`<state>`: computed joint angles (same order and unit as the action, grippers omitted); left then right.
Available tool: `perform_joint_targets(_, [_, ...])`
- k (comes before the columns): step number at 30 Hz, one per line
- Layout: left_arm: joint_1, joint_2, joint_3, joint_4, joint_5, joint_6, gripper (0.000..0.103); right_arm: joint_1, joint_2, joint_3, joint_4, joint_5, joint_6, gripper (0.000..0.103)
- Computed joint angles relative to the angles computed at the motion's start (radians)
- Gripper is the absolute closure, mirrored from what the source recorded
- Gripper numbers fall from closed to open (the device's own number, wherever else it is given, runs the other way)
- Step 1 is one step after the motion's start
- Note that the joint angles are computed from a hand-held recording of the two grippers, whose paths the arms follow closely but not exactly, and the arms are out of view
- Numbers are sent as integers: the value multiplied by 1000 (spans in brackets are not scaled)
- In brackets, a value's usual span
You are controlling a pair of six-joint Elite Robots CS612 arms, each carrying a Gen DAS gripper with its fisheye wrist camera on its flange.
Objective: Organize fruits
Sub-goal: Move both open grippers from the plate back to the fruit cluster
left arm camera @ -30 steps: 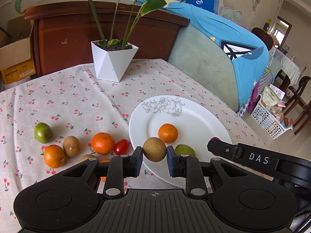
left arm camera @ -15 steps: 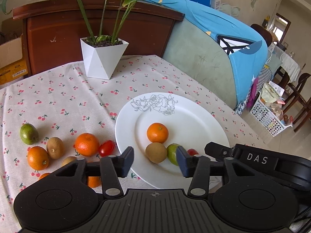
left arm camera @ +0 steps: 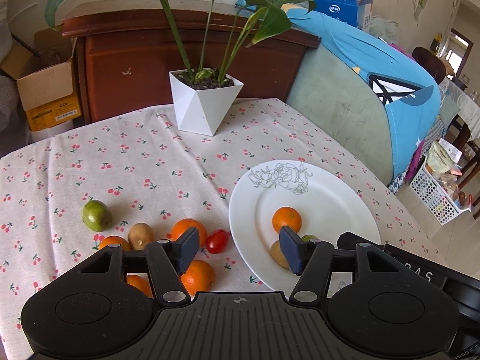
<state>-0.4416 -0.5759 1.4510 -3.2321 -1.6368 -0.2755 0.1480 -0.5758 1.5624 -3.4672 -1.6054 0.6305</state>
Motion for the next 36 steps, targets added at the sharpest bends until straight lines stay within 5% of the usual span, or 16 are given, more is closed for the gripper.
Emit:
perform_joint_targets(14, [43, -34, 39, 5, 80, -95, 44, 21, 10, -24, -1, 81, -125, 61])
perform_joint_targets(28, [60, -50, 68, 48, 104, -105, 44, 39, 31, -63, 36, 215, -252, 61])
perform_joint_targets(36, [69, -53, 75, 74, 118, -133, 35, 49, 32, -83, 108, 234, -415, 61])
